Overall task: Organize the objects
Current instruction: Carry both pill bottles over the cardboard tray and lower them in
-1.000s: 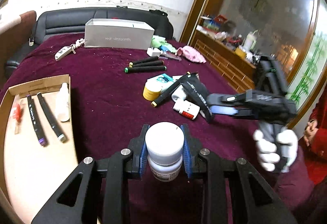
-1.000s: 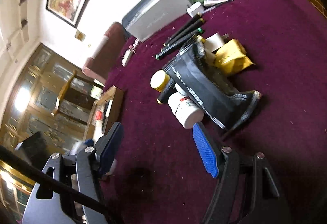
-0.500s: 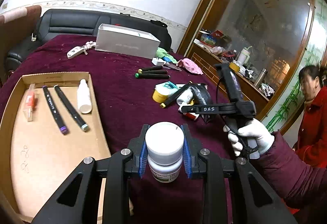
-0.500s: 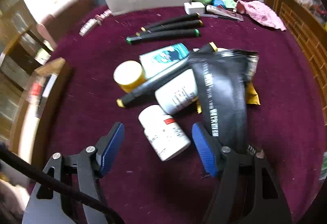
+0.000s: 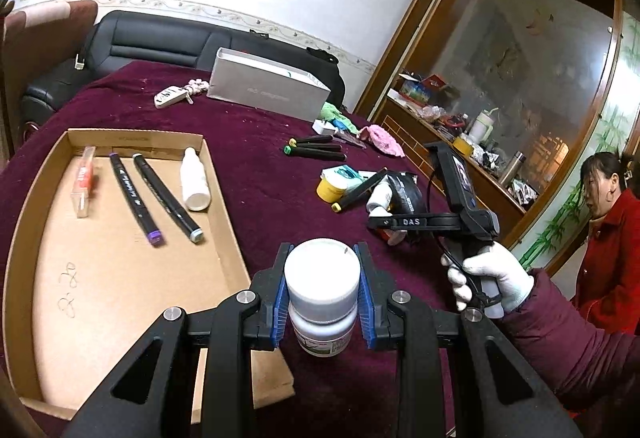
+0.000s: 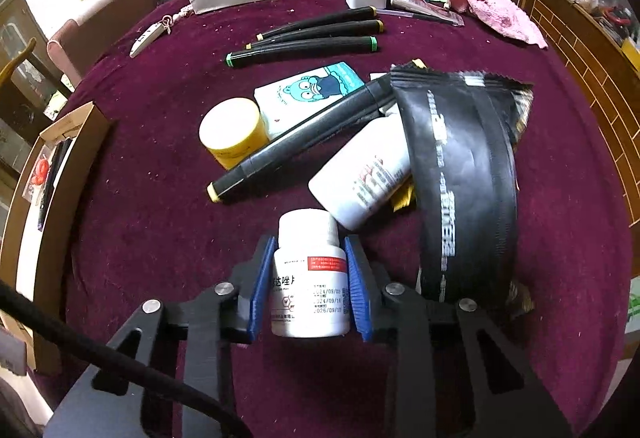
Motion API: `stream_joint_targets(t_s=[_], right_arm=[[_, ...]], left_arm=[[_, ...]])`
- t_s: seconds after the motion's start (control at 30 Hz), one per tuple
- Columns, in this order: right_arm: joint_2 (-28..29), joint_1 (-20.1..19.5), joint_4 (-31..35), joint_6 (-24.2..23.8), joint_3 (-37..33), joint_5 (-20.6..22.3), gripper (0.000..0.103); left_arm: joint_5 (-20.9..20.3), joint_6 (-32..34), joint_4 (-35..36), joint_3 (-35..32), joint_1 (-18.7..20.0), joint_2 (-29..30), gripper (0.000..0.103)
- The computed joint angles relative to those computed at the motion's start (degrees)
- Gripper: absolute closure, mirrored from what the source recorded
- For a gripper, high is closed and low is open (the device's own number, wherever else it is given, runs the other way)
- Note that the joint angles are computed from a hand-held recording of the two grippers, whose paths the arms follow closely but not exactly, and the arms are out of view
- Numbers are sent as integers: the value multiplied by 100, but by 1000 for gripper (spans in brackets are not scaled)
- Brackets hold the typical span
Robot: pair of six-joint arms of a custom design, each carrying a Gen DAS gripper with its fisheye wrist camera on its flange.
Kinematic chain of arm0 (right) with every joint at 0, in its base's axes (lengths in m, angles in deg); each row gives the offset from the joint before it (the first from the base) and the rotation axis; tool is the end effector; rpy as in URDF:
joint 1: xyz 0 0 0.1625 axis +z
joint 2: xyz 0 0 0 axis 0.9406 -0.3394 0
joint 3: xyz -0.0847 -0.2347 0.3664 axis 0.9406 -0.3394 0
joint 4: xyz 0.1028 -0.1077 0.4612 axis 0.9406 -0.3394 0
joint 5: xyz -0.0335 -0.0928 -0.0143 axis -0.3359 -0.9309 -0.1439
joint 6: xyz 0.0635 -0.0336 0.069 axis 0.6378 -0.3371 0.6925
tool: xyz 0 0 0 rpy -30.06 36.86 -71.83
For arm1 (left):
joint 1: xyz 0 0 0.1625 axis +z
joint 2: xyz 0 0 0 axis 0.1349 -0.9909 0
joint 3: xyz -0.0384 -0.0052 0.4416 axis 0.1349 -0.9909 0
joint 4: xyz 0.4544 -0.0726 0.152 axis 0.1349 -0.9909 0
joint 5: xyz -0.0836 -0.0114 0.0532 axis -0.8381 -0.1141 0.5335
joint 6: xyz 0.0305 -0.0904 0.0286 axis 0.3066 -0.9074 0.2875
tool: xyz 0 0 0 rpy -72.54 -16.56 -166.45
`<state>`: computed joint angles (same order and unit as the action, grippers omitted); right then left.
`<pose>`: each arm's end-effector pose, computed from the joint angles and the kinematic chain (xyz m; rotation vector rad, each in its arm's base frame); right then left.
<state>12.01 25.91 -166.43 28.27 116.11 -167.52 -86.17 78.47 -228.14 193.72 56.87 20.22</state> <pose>0.1598 -0.7576 0.1097 0.2992 -2.4501 0.5875 -0.1025 -0.6203 0.2009 0.4611 2.6020 -1.2091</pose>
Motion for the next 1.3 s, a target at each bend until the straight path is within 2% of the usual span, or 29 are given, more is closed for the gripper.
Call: stream_joint_targets(t_s=[0.1, 0.23, 0.4, 0.57, 0.67, 0.77, 0.83, 0.97, 1.1, 1.3], right_arm=[[-174, 4, -88, 120, 211, 309, 71], [-437, 35, 6, 316, 448, 947, 71], [-556, 204, 260, 403, 503, 1684, 71], [-307, 415, 514, 531, 249, 2463, 71], [-2, 529, 460, 577, 59, 2815, 70], [338, 611, 413, 650, -141, 3120, 70], [559, 655, 553, 665, -328, 3219, 70], [913, 779, 932, 579, -676, 3081, 70], [988, 801, 1036, 562, -846, 2981, 70], [1127, 754, 1123, 701, -1277, 2665, 70]], left_arm=[[50, 15, -102, 108, -3, -126, 78], [170, 53, -304, 247, -8, -302, 78], [550, 180, -534, 372, -4, -574, 78], [960, 251, -413, 336, 68, -852, 78], [1022, 433, -484, 367, 121, -966, 78], [1105, 292, -202, 284, 217, -1024, 78], [1117, 281, -91, 229, 270, -1019, 78], [1125, 264, -27, 104, 386, -941, 78], [1003, 117, 136, -134, 589, -814, 78], [941, -187, 865, -678, 881, -514, 78]])
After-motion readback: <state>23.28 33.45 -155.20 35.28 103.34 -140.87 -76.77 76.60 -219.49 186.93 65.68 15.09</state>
